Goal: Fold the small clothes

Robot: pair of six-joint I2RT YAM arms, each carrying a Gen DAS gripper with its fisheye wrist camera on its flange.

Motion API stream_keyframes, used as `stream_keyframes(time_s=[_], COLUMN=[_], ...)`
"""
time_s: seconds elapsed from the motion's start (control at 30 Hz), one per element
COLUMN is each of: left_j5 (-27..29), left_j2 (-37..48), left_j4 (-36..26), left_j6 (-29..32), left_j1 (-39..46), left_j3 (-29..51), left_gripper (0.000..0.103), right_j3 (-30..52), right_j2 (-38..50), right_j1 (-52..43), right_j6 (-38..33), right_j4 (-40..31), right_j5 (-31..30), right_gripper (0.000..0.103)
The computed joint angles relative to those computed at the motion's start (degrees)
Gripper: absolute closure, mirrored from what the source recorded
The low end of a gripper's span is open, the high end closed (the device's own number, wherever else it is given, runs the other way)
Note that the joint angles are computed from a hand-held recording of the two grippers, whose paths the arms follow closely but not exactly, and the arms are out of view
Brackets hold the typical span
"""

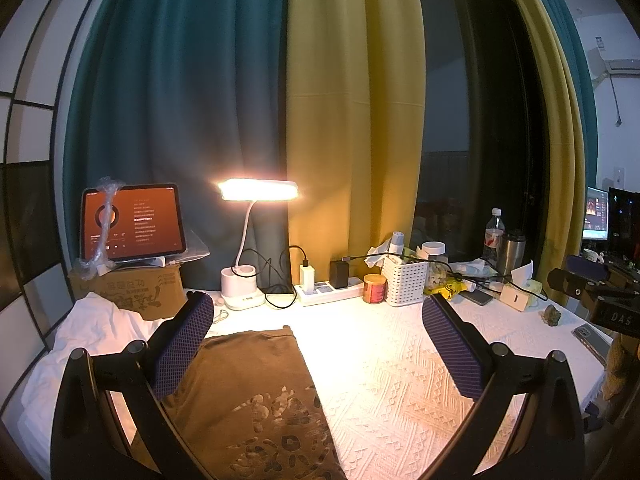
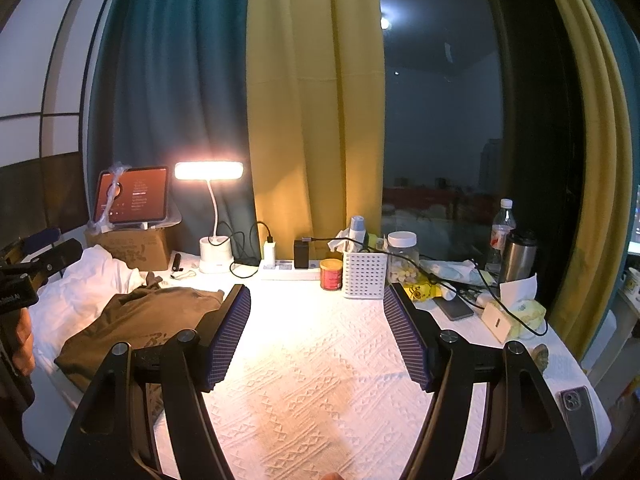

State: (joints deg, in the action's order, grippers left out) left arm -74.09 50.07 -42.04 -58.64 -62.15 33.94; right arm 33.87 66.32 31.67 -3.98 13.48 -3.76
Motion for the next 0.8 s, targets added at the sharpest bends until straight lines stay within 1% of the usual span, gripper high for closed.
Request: stream_keyframes(time_s=[0.47, 0.67, 0.8], left_j5=[-0.04, 0.21, 0.96], left_j2=[0.05, -0.19, -1.15], left_j4=[0.01, 0.99, 3.74], left_j6=[0.14, 1.10, 4.54], left_j1=[0.02, 0.16, 0.87], left_j3=[0.06, -0.07, -0.57], left_gripper=[0.000, 0.000, 0.000], right_j3=[-0.07, -0.09, -0.12], right_j2=[0.13, 0.35, 0.37], right_j1=[-0.40, -0.69, -0.76], right_j6=[-0.04, -0.18, -0.23], right_j4=[0.07, 0.32, 0.31], right_j5=[-0.18, -0.51, -0.59], right_gripper=[0.031, 0.031, 0.031])
